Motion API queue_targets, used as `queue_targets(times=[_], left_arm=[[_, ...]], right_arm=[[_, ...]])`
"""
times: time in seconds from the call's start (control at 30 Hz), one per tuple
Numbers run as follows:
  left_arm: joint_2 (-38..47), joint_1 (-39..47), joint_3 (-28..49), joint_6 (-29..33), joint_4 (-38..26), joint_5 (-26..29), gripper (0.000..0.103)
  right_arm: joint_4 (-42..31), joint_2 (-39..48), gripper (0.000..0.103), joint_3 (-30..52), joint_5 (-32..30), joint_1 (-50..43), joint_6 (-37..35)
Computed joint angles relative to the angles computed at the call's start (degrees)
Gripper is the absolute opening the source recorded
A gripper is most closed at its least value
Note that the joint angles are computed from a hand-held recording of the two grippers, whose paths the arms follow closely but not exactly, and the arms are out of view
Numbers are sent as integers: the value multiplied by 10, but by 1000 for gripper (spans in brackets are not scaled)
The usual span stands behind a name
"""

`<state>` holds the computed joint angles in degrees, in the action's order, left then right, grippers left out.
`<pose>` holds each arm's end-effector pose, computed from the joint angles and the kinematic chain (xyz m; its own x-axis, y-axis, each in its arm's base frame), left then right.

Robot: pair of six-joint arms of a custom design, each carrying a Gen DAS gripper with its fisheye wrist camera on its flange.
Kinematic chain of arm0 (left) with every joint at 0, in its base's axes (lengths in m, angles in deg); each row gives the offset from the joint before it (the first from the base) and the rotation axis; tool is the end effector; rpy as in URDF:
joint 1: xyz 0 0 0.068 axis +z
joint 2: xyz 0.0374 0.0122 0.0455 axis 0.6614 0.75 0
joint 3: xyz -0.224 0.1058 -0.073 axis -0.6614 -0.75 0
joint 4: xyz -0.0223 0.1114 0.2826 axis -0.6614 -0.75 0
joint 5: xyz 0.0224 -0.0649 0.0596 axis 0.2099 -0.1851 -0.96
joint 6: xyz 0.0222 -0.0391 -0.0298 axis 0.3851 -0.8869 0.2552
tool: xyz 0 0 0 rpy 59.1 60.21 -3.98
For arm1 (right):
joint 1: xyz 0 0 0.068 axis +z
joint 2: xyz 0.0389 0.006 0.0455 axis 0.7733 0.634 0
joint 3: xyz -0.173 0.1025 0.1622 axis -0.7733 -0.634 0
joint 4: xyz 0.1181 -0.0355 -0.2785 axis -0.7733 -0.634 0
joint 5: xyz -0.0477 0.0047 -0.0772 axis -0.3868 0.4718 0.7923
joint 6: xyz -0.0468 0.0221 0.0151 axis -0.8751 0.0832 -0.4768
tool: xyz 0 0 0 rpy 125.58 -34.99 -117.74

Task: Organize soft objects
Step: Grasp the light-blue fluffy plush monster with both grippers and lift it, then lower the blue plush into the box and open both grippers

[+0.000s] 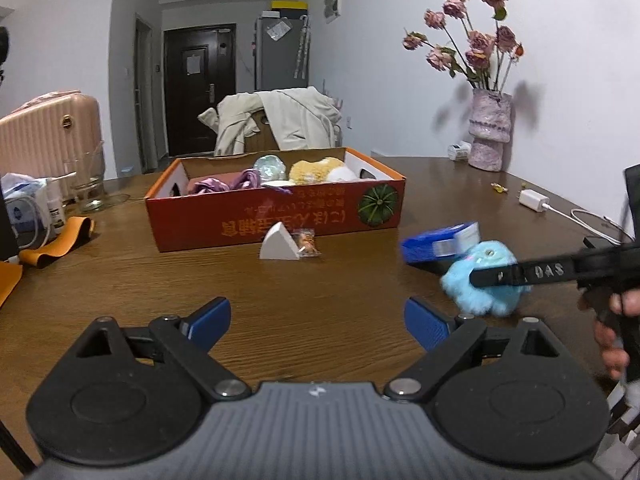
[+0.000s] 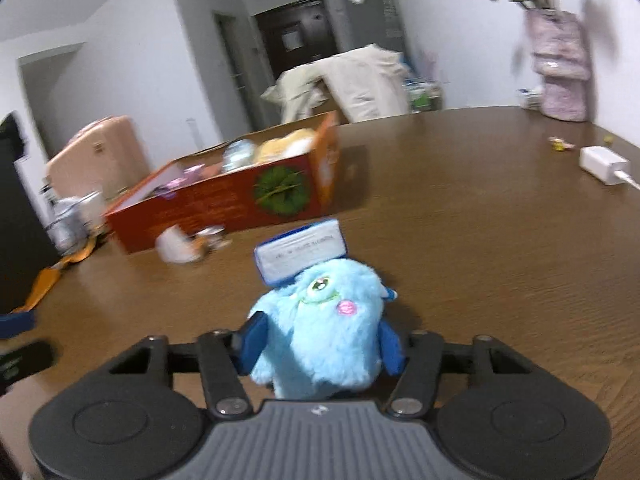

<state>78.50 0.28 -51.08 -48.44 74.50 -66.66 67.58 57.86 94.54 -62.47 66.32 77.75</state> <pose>0.2076 -0.1493 0.1589 -0.4563 -0.0783 -0.8864 -0.1513 0.9884 -0.0094 0.3707 0.1190 0.1318 -0.6210 -0.1277 -0.7733 -0.5236 0.8017 0.2881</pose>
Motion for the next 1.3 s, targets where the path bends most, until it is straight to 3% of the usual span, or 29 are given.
queue_targets(times=[0.13, 0.23, 0.33, 0.47, 0.53, 0.67, 0.77, 0.83, 0.93, 1.0, 1.17, 1.3], left_arm=[[9, 16, -4, 8, 32, 53, 95], [12, 27, -5, -2, 35, 72, 93], [-15, 38, -18, -7, 26, 94, 93], [-47, 43, -44, -23, 46, 167, 86], [-27, 35, -36, -24, 54, 189, 74], [21, 18, -15, -25, 39, 164, 44], [0, 39, -33, -40, 40, 191, 42], [-9, 59, -45, -43, 58, 238, 40], [14, 66, -37, -50, 75, 271, 29], [22, 62, -34, -55, 80, 261, 23], [-19, 65, -41, -42, 84, 261, 21], [-18, 134, 2, 3, 84, 312, 21]], right_arm=[[-18, -55, 49, -57, -94, 15, -1], [-22, -77, 67, -78, -137, 24, 16], [3, -102, 70, -102, -175, 0, 41], [1, -90, 61, -87, -144, -4, 40], [4, -69, 55, -72, -145, -1, 43], [6, -49, 49, -61, -128, 18, 50], [17, -56, 49, -77, -134, 23, 63], [21, -61, 47, -88, -122, 27, 73], [39, -54, 38, -93, -128, 29, 108], [38, -64, 37, -100, -116, 31, 111], [33, -100, 36, -107, -102, 35, 109], [17, -84, 36, -40, -98, 41, 113]])
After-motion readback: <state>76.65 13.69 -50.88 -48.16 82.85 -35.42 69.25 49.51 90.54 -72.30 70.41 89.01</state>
